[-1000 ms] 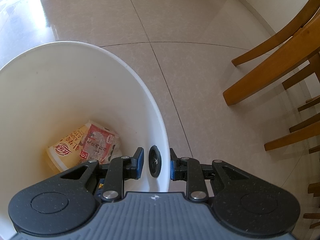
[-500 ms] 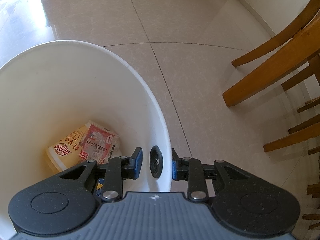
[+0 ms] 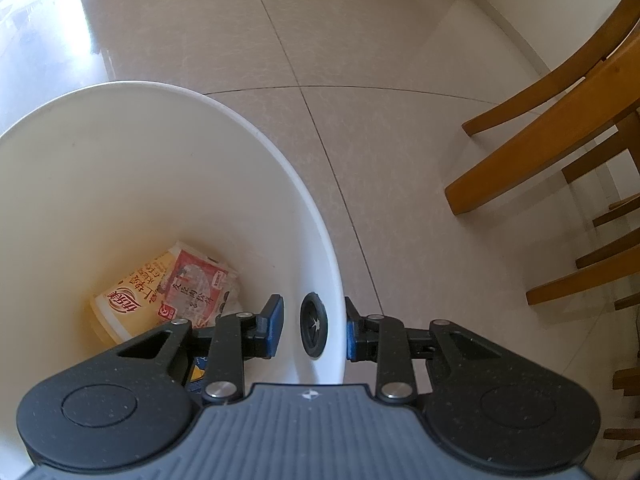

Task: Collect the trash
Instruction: 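Carry the white cup over the bin and open the left tool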

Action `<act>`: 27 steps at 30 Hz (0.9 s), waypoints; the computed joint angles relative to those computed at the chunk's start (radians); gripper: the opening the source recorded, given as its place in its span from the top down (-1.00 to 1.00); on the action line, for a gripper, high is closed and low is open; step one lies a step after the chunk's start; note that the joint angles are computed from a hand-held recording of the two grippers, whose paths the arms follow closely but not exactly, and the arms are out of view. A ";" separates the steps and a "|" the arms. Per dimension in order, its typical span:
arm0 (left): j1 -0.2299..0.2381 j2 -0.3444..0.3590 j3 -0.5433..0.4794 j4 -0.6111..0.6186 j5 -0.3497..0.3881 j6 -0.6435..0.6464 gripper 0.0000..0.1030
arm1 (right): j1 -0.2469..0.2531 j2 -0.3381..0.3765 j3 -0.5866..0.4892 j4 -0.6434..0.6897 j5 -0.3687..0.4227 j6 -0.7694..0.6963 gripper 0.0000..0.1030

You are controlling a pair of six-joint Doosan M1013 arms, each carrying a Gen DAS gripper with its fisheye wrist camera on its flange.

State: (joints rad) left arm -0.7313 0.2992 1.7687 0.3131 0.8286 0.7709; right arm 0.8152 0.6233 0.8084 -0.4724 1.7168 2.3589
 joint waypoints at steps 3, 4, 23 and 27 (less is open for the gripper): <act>0.004 -0.007 -0.008 -0.045 0.007 0.048 0.32 | 0.000 0.000 -0.001 0.001 0.001 -0.001 0.33; 0.007 -0.008 -0.015 -0.070 0.021 0.076 0.32 | -0.001 0.000 -0.001 0.003 0.000 0.002 0.33; 0.016 -0.048 -0.412 -0.432 0.152 0.664 0.31 | -0.004 0.017 -0.028 0.006 0.037 -0.013 0.42; 0.015 -0.015 -0.486 -0.522 0.103 0.735 0.31 | -0.004 0.016 -0.029 0.008 0.037 -0.009 0.42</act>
